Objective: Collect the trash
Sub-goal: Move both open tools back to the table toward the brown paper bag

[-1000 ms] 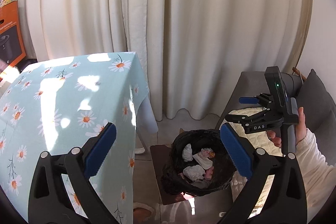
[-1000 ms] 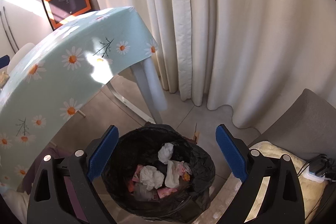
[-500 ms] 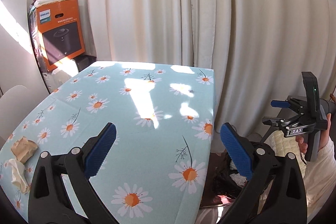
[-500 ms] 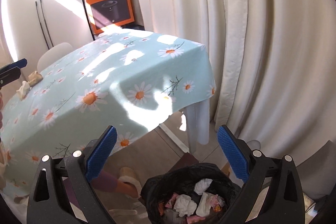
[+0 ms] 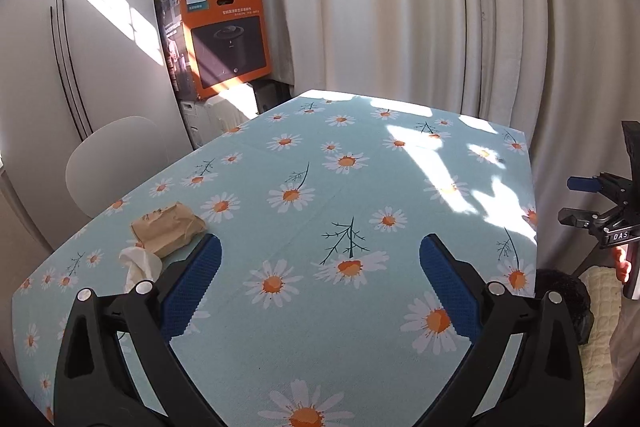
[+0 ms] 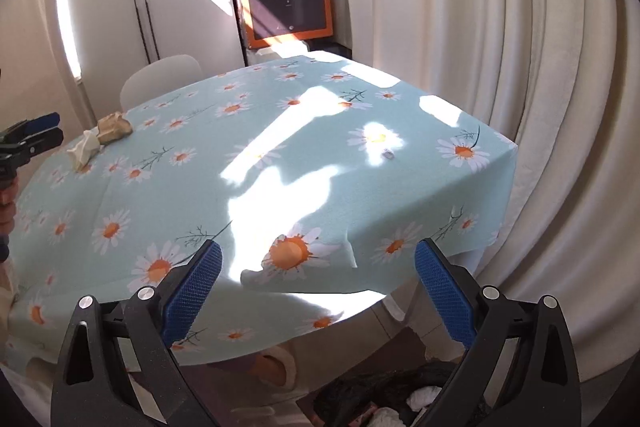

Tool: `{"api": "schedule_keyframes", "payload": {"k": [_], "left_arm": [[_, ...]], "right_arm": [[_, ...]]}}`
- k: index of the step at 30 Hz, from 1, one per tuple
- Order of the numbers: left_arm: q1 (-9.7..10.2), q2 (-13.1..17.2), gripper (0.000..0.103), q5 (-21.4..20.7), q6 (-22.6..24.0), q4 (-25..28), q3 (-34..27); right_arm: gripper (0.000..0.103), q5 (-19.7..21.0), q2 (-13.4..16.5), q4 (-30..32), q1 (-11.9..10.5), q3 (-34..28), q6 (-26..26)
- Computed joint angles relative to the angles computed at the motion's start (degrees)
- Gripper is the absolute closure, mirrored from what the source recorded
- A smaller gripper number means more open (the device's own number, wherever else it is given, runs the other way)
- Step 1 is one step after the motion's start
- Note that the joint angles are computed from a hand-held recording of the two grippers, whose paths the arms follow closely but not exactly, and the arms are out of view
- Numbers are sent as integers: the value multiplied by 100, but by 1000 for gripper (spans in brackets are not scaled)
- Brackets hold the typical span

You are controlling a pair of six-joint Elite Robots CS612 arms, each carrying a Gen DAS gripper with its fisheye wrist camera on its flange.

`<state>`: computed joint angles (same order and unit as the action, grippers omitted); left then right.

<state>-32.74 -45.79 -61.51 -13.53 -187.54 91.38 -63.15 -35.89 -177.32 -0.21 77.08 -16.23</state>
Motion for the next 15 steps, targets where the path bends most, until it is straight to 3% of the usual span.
{"api": "schedule_keyframes", "payload": {"k": [9, 15], "left_arm": [[283, -153, 6, 753, -1095, 645, 281], [591, -212, 6, 744, -2093, 1302, 349]], "right_arm": [[10, 418, 100, 683, 393, -432, -674], [10, 627, 213, 1088, 642, -759, -976]]}}
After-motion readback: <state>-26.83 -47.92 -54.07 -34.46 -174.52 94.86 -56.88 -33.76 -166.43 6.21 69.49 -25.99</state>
